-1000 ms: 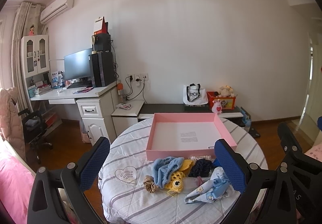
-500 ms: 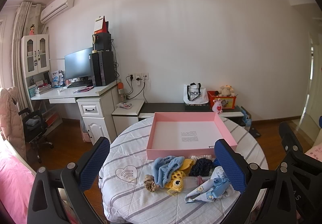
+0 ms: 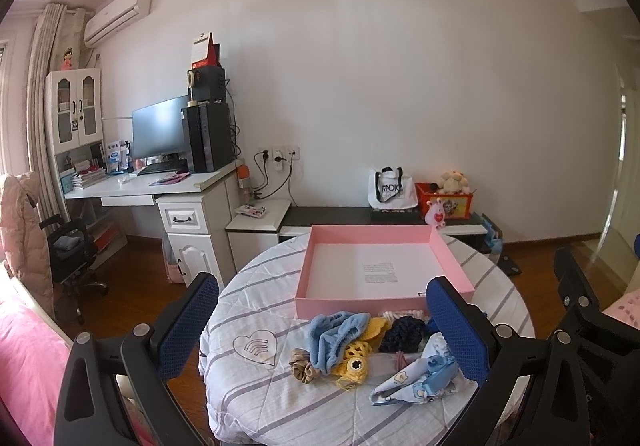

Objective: Organize soft objects

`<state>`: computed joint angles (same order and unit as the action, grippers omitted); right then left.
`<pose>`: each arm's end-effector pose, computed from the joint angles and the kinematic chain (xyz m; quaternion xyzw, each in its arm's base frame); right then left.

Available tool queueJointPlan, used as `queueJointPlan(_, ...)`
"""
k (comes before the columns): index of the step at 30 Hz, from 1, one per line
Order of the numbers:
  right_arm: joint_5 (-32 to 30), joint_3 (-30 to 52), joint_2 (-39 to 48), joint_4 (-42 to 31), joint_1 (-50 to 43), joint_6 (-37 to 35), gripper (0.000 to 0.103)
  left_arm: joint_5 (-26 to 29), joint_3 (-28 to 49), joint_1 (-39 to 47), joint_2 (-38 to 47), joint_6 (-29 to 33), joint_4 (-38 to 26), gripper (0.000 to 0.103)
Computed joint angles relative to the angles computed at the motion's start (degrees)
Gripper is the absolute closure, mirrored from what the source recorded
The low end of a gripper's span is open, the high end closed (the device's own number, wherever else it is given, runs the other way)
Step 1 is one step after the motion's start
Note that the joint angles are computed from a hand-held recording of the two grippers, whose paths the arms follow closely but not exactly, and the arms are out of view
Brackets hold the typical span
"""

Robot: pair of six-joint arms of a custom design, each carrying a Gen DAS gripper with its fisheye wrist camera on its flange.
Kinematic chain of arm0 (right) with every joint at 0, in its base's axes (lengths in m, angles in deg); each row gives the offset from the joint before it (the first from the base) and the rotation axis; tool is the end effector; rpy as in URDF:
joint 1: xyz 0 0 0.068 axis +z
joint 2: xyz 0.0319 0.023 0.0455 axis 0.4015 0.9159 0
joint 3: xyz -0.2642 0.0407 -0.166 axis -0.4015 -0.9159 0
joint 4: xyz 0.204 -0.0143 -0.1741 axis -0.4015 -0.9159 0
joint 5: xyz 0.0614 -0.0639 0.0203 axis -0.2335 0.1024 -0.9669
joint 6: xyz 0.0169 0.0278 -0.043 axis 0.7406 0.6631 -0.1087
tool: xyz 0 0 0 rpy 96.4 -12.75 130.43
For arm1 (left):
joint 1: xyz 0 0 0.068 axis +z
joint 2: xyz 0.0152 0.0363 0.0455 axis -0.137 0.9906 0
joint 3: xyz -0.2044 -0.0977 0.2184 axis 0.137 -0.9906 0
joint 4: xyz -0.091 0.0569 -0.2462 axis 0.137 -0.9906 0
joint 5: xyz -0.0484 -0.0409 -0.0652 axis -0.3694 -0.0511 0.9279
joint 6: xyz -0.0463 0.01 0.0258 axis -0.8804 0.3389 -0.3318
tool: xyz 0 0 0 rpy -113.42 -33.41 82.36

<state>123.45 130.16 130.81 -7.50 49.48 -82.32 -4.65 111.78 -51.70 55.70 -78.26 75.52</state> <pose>0.3184 0.1202 0.2052 0.1490 0.7610 -0.2553 0.5775 0.2514 -0.2153 0.1627 0.0742 0.8271 -0.0387 0.5557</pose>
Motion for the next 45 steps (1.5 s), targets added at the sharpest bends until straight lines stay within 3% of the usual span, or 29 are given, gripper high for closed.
queueJointPlan(28, -1.3, 1.35, -0.6, -3.48, -0.26, 1.21, 0.0, 0.24, 0.1, 0.25, -0.19, -0.11, -0.81, 0.0)
queueJointPlan(45, -7.4, 5.7, 3.75, -11.19, -3.07, 5.23, 0.0, 7.93, 6.4, 4.63, 2.8, -2.02, -11.54, 0.0)
